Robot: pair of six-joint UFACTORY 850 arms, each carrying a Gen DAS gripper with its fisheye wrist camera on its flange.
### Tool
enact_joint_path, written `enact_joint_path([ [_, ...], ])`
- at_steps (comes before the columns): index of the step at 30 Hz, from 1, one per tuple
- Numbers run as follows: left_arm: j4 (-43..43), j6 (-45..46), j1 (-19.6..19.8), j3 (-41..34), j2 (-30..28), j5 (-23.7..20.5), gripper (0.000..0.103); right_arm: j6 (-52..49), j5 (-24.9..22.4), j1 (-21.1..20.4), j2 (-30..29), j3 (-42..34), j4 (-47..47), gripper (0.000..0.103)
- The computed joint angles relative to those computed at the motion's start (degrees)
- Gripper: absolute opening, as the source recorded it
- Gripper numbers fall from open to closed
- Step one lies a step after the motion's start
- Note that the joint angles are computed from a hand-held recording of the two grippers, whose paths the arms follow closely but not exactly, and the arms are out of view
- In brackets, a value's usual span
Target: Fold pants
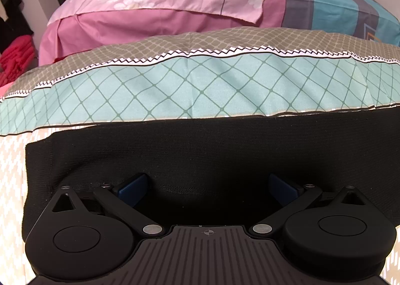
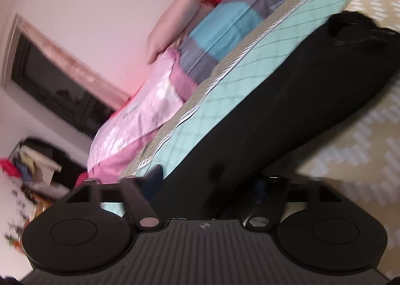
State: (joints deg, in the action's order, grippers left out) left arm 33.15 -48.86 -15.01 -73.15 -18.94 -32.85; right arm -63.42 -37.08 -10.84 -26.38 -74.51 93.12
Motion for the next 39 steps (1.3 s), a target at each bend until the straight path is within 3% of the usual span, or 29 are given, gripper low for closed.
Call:
enact_joint_path([
  [1, -0.04, 0.05, 0.03, 0.05, 0.03, 0.09, 0.103, 2.28, 0.65, -0.34, -0.32, 0.0, 1.34, 0.045],
  [5, 0.68, -0.66, -0.03, 0.33, 0.11, 0.41, 0.103, 4.31, 2.17, 0.3, -1.49, -1.65, 1.02, 0.043],
  [6, 0.66, -0.56, 0.01, 0.37, 0.12, 0.48, 0.103, 5.23, 3.1, 0.44, -1.69, -2.44, -0.64, 0.036],
  [7, 0.43, -0.27, 0.05, 0.32, 0.1, 0.46, 0.103, 7.38, 5.93, 0.6, -1.49, -2.65, -1.65, 0.018],
  [8, -0.02, 0.21, 0.13, 0.2, 0.06, 0.39, 0.103, 7.95, 8.85, 0.37, -0.72, -1.88, -0.26, 0.018],
  [11, -0.35, 0.75, 0.2, 0.14, 0.09, 0.34, 0.103, 2.35, 8.42, -1.09, 0.66, 0.68, 10.37, 0.017],
  [15, -0.72, 1.11, 0.23, 0.03, 0.07, 0.29, 0.103, 5.58, 10.43, -0.39, 0.02, -0.47, 5.14, 0.018],
  [17, -0.54, 1.2, 0.25, 0.08, 0.05, 0.44, 0.103, 3.4, 8.76, -0.56, 0.56, -0.21, 8.08, 0.025],
  [19, -0.51, 1.31, 0.22, -0.06, -0.05, 0.33, 0.103, 7.76, 11.69, 0.22, 0.11, -1.39, 3.24, 0.054],
  [23, -2.6, 2.34, 0.56, -0.56, 0.22, 0.32, 0.103, 7.66, 12.82, 0.82, -0.08, -1.89, 0.55, 0.051],
  [24, -3.4, 2.37, 0.75, -0.67, 0.46, 0.55, 0.103, 9.08, 13.78, 1.02, -0.18, -2.22, -0.97, 0.04],
  [25, -4.29, 2.67, 0.95, -0.7, 0.8, 0.96, 0.103, 12.79, 15.74, 1.38, -1.13, -3.73, -4.89, 0.023],
  [27, -5.29, 3.11, 1.23, -0.63, 1.71, 1.81, 0.103, 17.39, 18.2, 1.97, -0.87, -4.31, -10.86, 0.022],
  [31, -2.19, 1.04, 1.08, 0.59, 4.33, 3.43, 0.103, 23.21, 29.19, 6.59, 0.73, -4.42, -25.89, 0.022],
  [33, -0.73, 0.51, 1.0, 1.28, 5.58, 3.76, 0.103, 19.39, 36.23, 9.62, 2.71, -2.58, -27.76, 0.022],
  [35, 0.37, 0.16, 1.06, 2.27, 6.95, 4.22, 0.103, 15.01, 46.16, 14.05, 4.81, -0.04, -32.53, 0.022],
  [38, 1.25, -0.2, 1.56, 3.68, 8.78, 4.64, 0.103, 13.54, 62.35, 21.97, 7.97, 6.68, -50.51, 0.026],
  [39, 1.16, -0.17, 1.8, 4.21, 9.33, 4.75, 0.103, 13.79, 65.14, 24.27, 8.74, 8.95, -56.5, 0.032],
])
